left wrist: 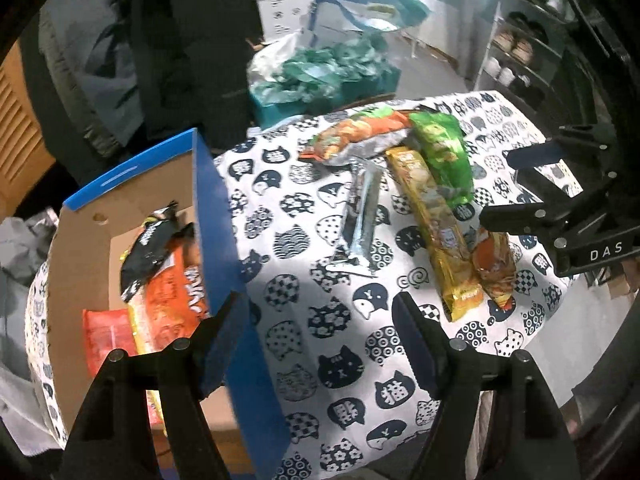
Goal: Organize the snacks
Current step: 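Move both open tools back toward the remaining snacks, then grasp a silver bar with the left tool while the right tool grasps an orange chip bag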
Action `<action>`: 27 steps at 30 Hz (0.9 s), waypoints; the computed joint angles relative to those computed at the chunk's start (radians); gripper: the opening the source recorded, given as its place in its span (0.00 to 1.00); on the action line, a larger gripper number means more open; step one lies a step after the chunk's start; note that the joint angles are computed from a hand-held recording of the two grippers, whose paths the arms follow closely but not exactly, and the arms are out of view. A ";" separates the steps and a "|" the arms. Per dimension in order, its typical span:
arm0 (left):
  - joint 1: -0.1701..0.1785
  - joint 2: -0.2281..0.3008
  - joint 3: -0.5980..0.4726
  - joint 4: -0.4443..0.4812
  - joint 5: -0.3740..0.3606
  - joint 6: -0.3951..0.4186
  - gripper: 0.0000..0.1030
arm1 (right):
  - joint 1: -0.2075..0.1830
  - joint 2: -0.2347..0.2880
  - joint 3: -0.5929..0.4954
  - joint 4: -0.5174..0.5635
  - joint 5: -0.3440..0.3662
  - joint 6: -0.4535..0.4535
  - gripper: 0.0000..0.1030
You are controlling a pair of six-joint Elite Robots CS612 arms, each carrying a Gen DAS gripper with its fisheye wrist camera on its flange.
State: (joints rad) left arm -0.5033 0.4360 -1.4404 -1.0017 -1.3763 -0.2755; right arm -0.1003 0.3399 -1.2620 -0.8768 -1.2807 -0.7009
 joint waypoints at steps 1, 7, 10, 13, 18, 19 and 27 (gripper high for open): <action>-0.002 0.000 0.003 -0.003 -0.003 0.005 0.74 | -0.005 0.003 -0.004 0.008 0.000 0.001 0.81; -0.014 0.000 0.023 0.001 -0.013 0.033 0.74 | -0.024 0.027 -0.025 0.061 -0.023 -0.019 0.81; -0.017 0.000 0.031 0.006 -0.025 0.035 0.74 | -0.030 0.039 -0.034 0.085 -0.037 -0.038 0.81; -0.024 0.003 0.036 0.017 -0.015 0.045 0.74 | -0.034 0.052 -0.042 0.107 -0.049 -0.062 0.81; -0.025 0.006 0.047 0.031 -0.029 0.047 0.74 | -0.038 0.068 -0.049 0.124 -0.053 -0.082 0.81; -0.024 0.006 0.050 0.033 -0.037 0.045 0.74 | -0.039 0.073 -0.054 0.117 -0.053 -0.088 0.81; -0.020 0.004 0.075 0.012 -0.028 0.042 0.74 | -0.035 0.088 -0.057 0.098 -0.043 -0.127 0.76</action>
